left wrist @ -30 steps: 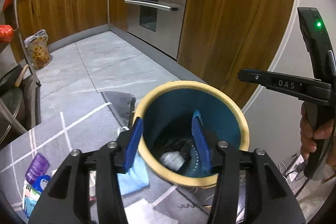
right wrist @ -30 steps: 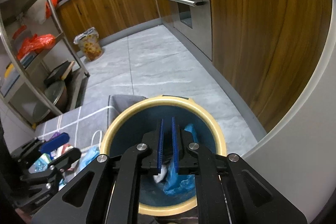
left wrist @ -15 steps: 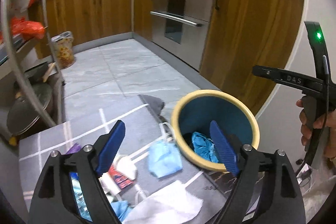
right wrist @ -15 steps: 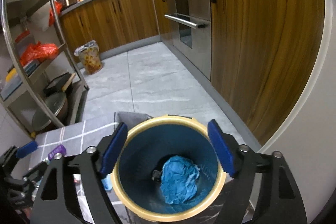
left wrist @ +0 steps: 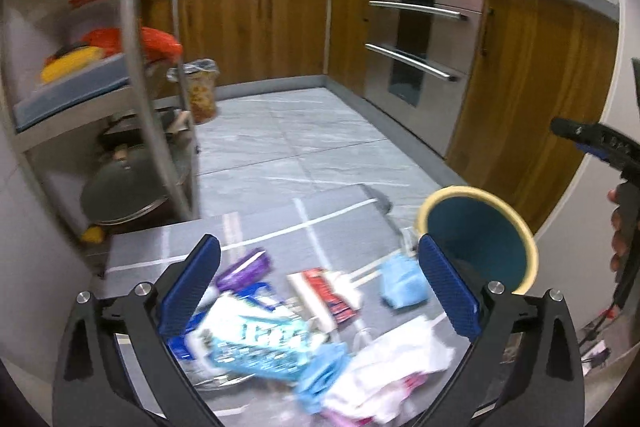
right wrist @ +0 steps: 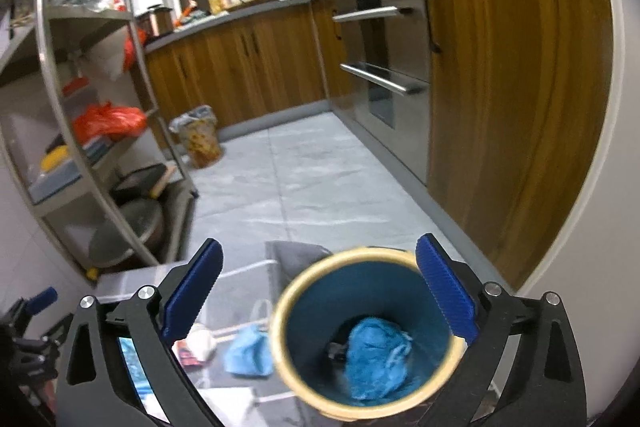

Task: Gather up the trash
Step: 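Move both tools back over the trash pile on the mat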

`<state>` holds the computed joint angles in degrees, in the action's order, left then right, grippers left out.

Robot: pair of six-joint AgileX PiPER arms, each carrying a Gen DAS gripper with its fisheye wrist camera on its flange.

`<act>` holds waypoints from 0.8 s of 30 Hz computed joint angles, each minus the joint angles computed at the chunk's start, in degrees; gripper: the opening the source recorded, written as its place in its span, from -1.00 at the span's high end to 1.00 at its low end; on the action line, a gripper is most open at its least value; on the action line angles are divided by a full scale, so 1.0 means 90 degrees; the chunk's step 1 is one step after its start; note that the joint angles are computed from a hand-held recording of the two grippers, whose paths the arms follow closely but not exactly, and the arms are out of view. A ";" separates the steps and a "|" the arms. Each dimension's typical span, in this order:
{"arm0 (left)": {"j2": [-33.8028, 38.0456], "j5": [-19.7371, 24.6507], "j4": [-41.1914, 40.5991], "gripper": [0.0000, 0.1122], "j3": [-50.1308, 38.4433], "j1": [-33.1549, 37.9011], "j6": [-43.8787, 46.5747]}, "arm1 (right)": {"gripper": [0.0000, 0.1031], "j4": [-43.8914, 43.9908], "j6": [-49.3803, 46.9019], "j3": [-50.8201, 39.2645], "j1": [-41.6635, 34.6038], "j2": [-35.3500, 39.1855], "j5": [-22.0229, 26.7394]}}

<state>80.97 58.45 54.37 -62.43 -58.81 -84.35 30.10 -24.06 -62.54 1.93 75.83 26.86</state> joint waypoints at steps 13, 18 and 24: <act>-0.1392 0.1073 -0.0063 -0.74 0.1815 -0.0289 -0.0353 | -0.90 -0.2469 0.3104 0.0063 0.1934 0.0425 -0.0289; -0.1824 0.0474 -0.0435 -0.74 0.2303 0.0305 -0.0540 | -0.90 -0.3042 0.3952 -0.0225 0.2470 0.0853 -0.0101; -0.1718 -0.0101 -0.0511 -0.74 0.2661 0.0748 -0.0523 | -0.90 -0.3786 0.4840 -0.0671 0.2885 0.1567 0.0184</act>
